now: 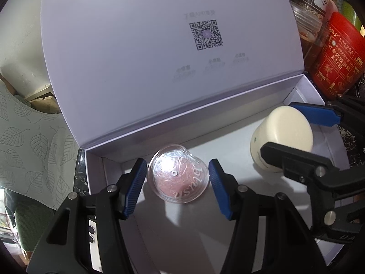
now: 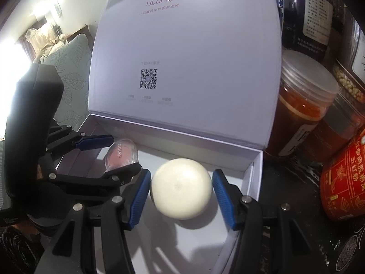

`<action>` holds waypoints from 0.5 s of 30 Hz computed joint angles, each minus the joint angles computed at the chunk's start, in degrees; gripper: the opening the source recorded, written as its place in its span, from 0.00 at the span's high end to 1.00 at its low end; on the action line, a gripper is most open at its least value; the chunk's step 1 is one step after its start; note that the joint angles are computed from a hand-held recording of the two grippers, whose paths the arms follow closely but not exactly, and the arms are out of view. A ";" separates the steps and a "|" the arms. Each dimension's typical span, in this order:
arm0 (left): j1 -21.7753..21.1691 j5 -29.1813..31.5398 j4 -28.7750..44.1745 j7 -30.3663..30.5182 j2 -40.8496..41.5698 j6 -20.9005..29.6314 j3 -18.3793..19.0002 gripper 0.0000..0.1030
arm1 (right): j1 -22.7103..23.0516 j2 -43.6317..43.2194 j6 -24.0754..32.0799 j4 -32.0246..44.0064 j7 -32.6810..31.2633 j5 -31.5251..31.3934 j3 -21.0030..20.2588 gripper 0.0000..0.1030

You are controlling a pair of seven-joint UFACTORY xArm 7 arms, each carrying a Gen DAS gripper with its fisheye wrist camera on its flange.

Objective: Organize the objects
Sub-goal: 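Lower the compact into the white box and open the left gripper while the right gripper places the cream jar, then withdraw both grippers from the white box toward the remaining items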

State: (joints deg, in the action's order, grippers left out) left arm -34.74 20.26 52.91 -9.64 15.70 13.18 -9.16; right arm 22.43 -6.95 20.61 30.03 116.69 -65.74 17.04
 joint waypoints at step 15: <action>1.62 -2.54 -0.23 1.58 -0.10 -0.92 -1.50 0.33 | -0.48 -6.66 0.38 -3.87 -1.83 3.97 2.45 0.42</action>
State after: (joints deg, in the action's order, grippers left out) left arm -33.13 17.71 52.68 -8.07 15.60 12.26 -10.66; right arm 21.95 -13.60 20.99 26.16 114.86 -61.76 19.49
